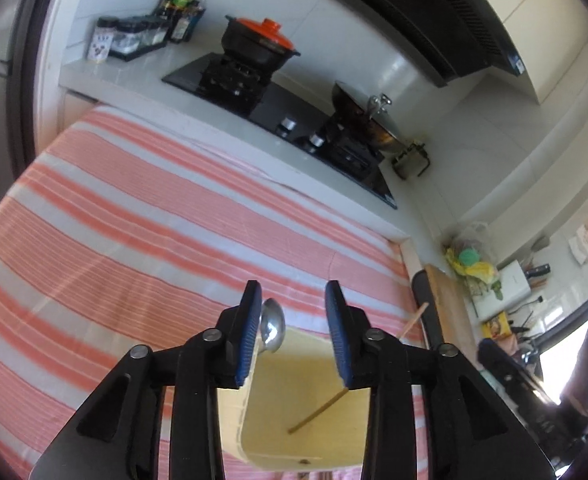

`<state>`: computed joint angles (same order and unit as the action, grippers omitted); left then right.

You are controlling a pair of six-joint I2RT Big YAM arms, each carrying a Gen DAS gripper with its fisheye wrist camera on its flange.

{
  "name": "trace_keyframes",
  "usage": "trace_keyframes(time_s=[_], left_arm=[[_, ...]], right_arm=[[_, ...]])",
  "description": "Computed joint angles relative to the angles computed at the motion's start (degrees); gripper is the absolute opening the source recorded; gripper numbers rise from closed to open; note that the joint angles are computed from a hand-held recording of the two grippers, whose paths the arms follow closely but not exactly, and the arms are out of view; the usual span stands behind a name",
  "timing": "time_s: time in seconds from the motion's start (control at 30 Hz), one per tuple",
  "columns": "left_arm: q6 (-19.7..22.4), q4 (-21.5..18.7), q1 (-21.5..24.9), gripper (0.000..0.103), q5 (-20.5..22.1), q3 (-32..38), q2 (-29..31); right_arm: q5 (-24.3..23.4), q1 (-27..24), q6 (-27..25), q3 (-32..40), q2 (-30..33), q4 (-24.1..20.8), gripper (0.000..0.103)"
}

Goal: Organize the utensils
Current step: 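Withdraw both tools from the holder back over the remaining utensils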

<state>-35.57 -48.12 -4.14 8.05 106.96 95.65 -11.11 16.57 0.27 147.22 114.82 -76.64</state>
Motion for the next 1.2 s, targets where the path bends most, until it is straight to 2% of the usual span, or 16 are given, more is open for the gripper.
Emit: trace_keyframes(time_s=[0.07, 0.1, 0.17, 0.27, 0.37, 0.43, 0.5, 0.57, 0.63, 0.7, 0.77, 0.9, 1.07, 1.2], left_arm=[[3.5, -0.4, -0.3, 0.063, -4.0, -2.4, -4.5], [5.3, -0.1, -0.6, 0.068, -6.0, -4.2, -7.1], [8.7, -0.3, -1.4, 0.086, -9.7, -8.2, -12.6], [13.9, -1.5, -3.6, 0.098, -13.2, -16.2, -21.5], [15.9, -2.4, -6.8, 0.099, -14.4, -27.4, -30.6], [14.3, -2.0, -10.3, 0.099, -15.8, -36.5, -37.0], [11.0, -2.7, -15.1, 0.099, -19.4, -44.1, -41.7], [5.3, -4.2, -21.0, 0.099, -24.9, -50.2, -45.2], [-0.8, -5.0, -25.5, 0.099, -27.2, -54.8, -47.5], [-5.6, -5.9, -29.6, 0.099, -30.4, -57.6, -48.9], [-7.6, -6.9, -32.3, 0.099, -32.7, -58.5, -49.0], [-8.1, -8.2, -33.8, 0.099, -33.5, -57.4, -48.6], [-8.7, -9.5, -36.8, 0.099, -38.9, -55.5, -48.7], [-8.9, -11.1, -38.9, 0.099, -41.8, -55.1, -48.5]], right_arm=[[-1.2, -0.6, 0.2, -8.1, -7.1, 4.7, 0.042], [-1.8, -0.9, -0.2, -12.4, -11.0, 7.1, 0.049], [-2.5, -1.5, -2.1, -20.8, -18.6, 10.9, 0.056], [-2.5, -2.5, -6.6, -34.0, -29.9, 14.6, 0.058], [0.2, -3.7, -10.4, -50.9, -42.6, 20.3, 0.062], [3.8, -4.4, -10.2, -63.8, -51.7, 25.3, 0.062], [7.2, -5.0, -8.0, -75.3, -60.0, 28.9, 0.062], [11.9, -4.5, -4.8, -85.3, -67.6, 31.1, 0.062], [15.9, -3.4, -2.1, -93.0, -73.5, 31.5, 0.062], [15.1, -3.7, -1.8, -96.6, -76.2, 28.2, 0.062], [14.4, -3.8, -3.4, -98.3, -77.7, 26.0, 0.062], [15.9, -3.5, -3.7, -99.4, -80.0, 26.4, 0.062], [14.5, -1.2, 0.8, -99.0, -79.2, 27.7, 0.062], [14.1, 1.5, 1.9, -98.9, -79.6, 28.0, 0.062]])
